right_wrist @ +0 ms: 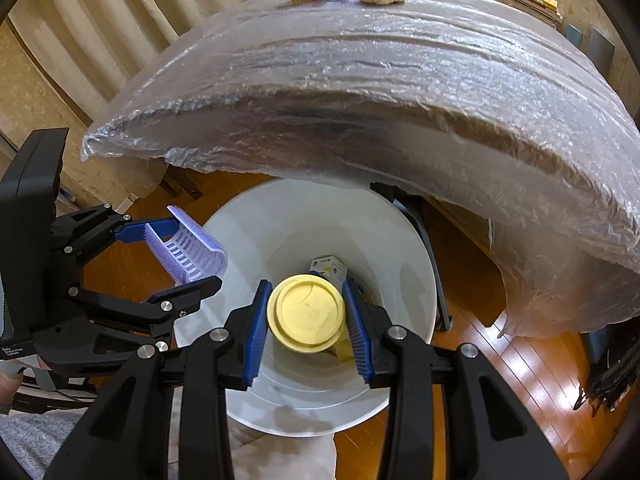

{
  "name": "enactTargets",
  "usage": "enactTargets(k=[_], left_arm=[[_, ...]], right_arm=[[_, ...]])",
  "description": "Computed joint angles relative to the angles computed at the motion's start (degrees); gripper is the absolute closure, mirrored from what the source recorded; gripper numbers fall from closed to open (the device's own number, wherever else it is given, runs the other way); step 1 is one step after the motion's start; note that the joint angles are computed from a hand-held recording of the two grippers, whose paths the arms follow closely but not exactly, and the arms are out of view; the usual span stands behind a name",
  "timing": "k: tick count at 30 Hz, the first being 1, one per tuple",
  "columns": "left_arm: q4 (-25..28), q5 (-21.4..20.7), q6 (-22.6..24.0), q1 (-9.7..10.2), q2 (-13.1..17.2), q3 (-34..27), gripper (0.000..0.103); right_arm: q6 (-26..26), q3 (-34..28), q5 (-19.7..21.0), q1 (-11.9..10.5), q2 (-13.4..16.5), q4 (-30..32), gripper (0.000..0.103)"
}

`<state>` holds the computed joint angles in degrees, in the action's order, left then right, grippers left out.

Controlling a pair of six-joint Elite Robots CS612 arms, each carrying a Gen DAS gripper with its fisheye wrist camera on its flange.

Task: Collect trash
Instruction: 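Lower the roller and bottle into the bin and open both tools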

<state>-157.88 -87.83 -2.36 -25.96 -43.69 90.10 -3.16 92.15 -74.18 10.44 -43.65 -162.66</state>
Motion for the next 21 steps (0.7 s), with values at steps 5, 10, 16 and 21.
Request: enactTargets(k=[5,10,16,21], left_arm=[[0.91,-0.04,-0.11,-0.04,0.64,-0.52,0.031],[1.78,-0.23,0.24,-0.07,1.15,-0.85,0.031],[2.64,-0.24,0.61,0.12,1.75,-1.35,0.031],[3.3,-0.09,1.04,-0.01,1.94,-1.67,0.031]], right_arm=[[0.08,-0.83,-0.99,0.31,0.7,1.05,0.067],[0.13,-1.4,-1.78,0.45,1.29,1.99,0.067],[0.69,-1.71,-2.46,0.35,1.7,2.7,0.067],[0.96,-2.3,-2.77,0.05,2.35,3.42,0.067]])
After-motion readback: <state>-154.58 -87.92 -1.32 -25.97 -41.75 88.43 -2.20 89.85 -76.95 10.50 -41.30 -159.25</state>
